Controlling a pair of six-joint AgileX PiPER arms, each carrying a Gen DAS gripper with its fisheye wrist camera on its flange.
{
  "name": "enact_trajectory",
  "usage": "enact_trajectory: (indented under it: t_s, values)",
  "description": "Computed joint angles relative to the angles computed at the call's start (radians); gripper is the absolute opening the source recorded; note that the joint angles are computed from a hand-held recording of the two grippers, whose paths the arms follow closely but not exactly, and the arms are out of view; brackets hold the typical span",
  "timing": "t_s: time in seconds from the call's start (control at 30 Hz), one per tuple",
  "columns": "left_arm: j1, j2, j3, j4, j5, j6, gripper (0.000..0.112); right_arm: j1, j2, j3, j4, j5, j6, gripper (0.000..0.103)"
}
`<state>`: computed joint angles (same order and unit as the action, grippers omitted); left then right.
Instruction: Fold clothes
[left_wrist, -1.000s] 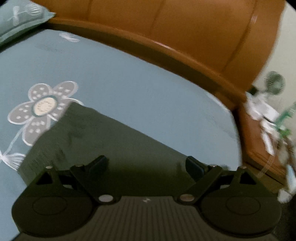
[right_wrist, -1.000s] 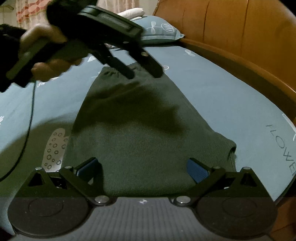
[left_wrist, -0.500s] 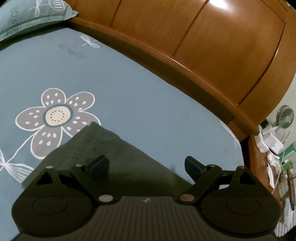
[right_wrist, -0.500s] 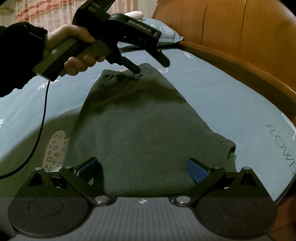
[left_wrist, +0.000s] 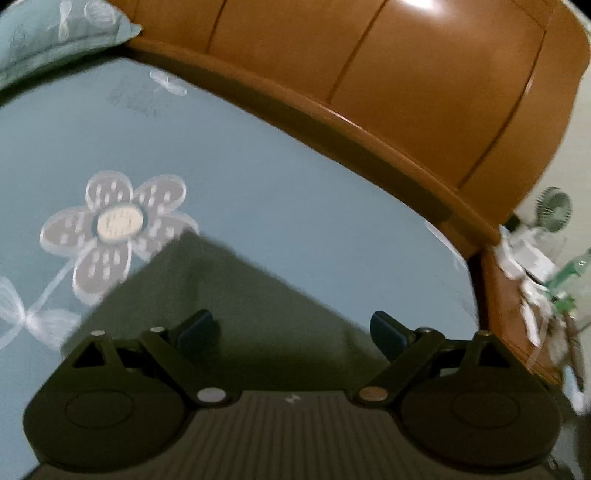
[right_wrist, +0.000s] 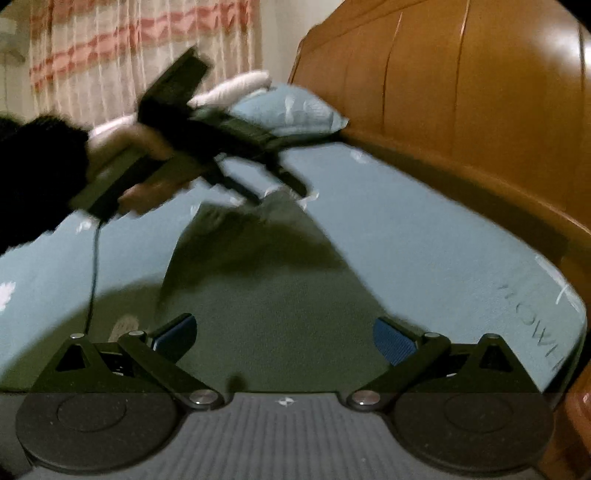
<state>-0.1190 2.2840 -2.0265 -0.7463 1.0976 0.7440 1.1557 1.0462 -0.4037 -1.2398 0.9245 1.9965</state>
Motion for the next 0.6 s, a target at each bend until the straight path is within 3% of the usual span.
enact_trajectory:
  t_s: [0.13,0.37,0.47,0.53,0.6]
  values:
    - [0.034,-0.054,0.171,0.068,-0.098,0.032,0.090,-0.176,0.035,0.038,0.021,-0.144,-0.021,0.103]
    - [0.094,-0.103,0.207,-0.026,-0.068,0.085,0.088,-0.068,-0.052,0.046,0.036,0.014,0.073,0.103]
    - [0.079,-0.098,0.201,0.003,-0.075,0.067,0.088,-0.078,-0.051,0.043,-0.013,-0.049,0.076,0.103]
    - [0.058,-0.068,0.172,0.100,-0.102,-0.020,0.087,-0.111,-0.012,0.020,0.001,-0.095,0.029,0.103]
    - [0.064,-0.063,0.169,0.097,-0.103,-0.036,0.087,-0.107,0.021,0.001,0.051,-0.094,-0.010,0.103]
